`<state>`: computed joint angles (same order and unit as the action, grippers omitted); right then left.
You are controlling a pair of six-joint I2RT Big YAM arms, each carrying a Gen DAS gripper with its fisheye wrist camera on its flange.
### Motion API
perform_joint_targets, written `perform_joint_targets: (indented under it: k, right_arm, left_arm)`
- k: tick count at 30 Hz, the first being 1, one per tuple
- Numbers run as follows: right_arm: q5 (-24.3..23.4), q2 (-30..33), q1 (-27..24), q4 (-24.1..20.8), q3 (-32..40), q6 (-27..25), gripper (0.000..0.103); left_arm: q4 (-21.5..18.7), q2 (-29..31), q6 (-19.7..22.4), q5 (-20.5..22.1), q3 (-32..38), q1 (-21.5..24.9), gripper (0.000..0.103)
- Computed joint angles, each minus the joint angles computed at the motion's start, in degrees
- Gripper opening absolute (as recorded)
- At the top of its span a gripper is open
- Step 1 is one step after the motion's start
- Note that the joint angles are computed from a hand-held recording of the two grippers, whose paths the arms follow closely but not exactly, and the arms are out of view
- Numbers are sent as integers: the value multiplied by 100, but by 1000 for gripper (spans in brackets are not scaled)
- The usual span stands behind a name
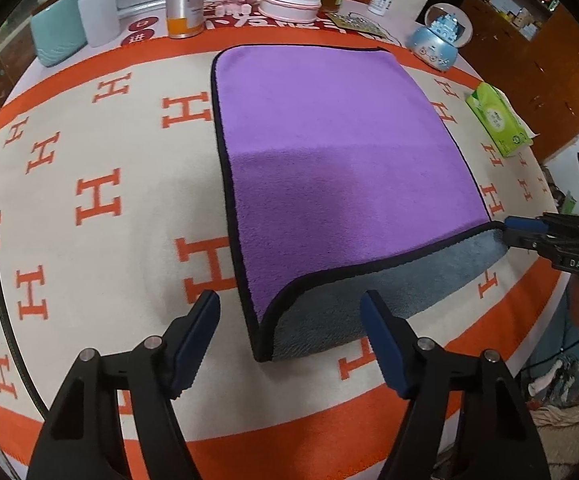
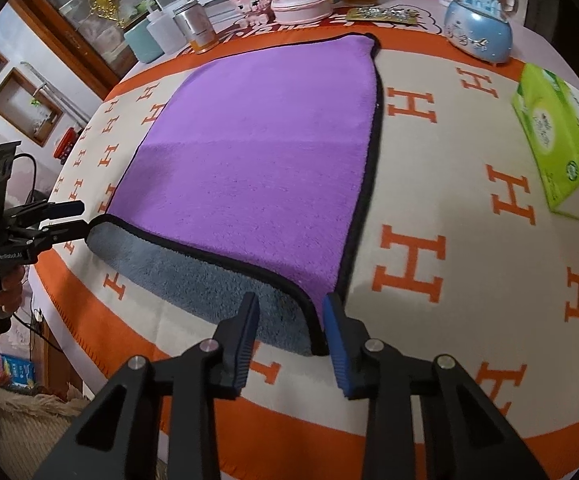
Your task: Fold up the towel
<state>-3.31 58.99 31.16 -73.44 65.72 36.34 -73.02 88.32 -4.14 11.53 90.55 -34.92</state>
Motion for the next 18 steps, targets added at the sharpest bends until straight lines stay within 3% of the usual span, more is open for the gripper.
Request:
perform_joint_targets:
  k: [5, 9, 18]
  right_arm:
    - [-73, 48, -24, 8, -11, -112, 29]
    - [-115, 62, -53, 11, -35, -113, 25]
    - [-210, 74, -112, 1, -36, -144, 24]
  left_arm:
    - [-56, 89, 106, 113, 71, 13, 70]
    - [-174, 177, 212, 314, 145, 62, 54]
    - [-372, 314, 372, 732, 225, 152, 46]
